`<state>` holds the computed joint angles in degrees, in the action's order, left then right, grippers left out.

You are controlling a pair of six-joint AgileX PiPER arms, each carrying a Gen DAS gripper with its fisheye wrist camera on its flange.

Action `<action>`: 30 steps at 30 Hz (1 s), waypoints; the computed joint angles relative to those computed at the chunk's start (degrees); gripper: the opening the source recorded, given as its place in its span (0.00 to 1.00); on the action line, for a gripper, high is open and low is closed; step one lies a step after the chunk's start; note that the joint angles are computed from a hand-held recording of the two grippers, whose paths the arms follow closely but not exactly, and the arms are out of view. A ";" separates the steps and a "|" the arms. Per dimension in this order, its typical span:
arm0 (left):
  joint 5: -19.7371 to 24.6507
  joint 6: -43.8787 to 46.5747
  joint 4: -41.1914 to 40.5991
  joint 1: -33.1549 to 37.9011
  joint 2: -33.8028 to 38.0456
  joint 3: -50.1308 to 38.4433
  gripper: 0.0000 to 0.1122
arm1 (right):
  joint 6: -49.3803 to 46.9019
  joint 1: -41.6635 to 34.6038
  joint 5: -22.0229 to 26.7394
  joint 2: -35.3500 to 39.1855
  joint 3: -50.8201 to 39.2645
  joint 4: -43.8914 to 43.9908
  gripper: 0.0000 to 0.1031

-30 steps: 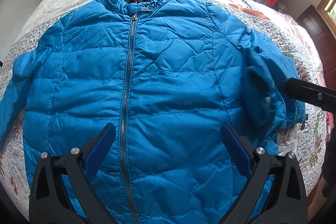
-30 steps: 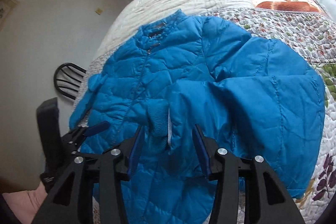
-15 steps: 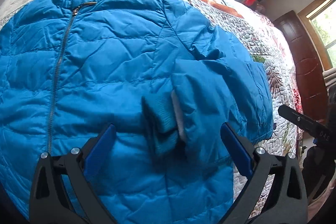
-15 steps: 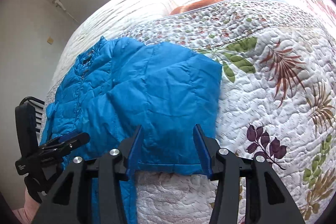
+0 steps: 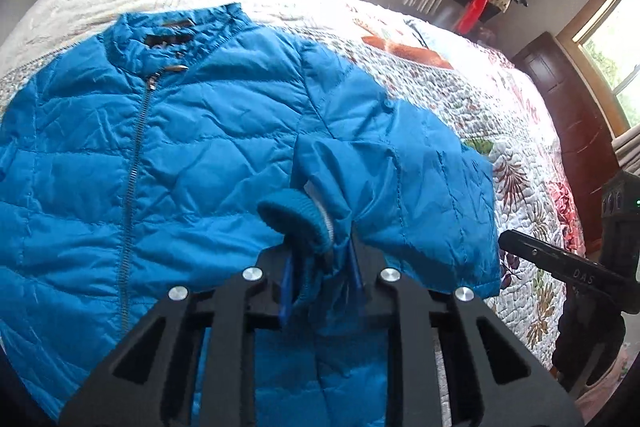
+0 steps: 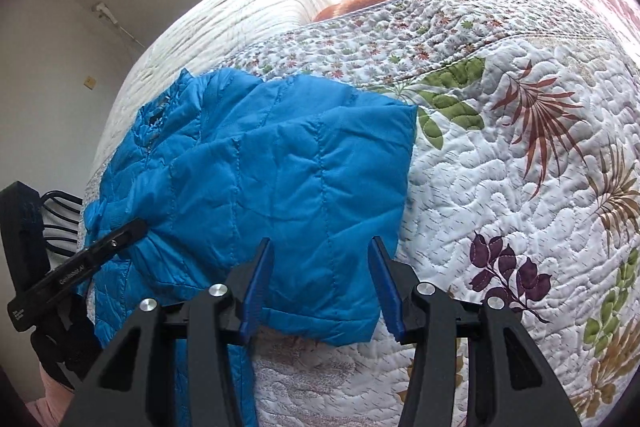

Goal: Fold large clothes
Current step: 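Lay the sleeve on the jacket and open the right tool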

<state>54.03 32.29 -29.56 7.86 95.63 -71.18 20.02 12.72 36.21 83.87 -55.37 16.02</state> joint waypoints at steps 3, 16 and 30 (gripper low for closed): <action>-0.09 -0.28 1.28 4.74 -0.46 -2.64 0.18 | -2.37 1.11 -0.75 1.24 -1.66 2.73 0.48; -2.11 -5.85 13.21 18.95 12.62 -23.60 0.18 | -1.52 9.99 1.26 17.80 -18.36 2.80 0.48; -13.05 -11.17 27.64 17.24 22.36 -23.08 0.25 | 8.61 13.72 10.04 30.76 -31.84 -7.72 0.19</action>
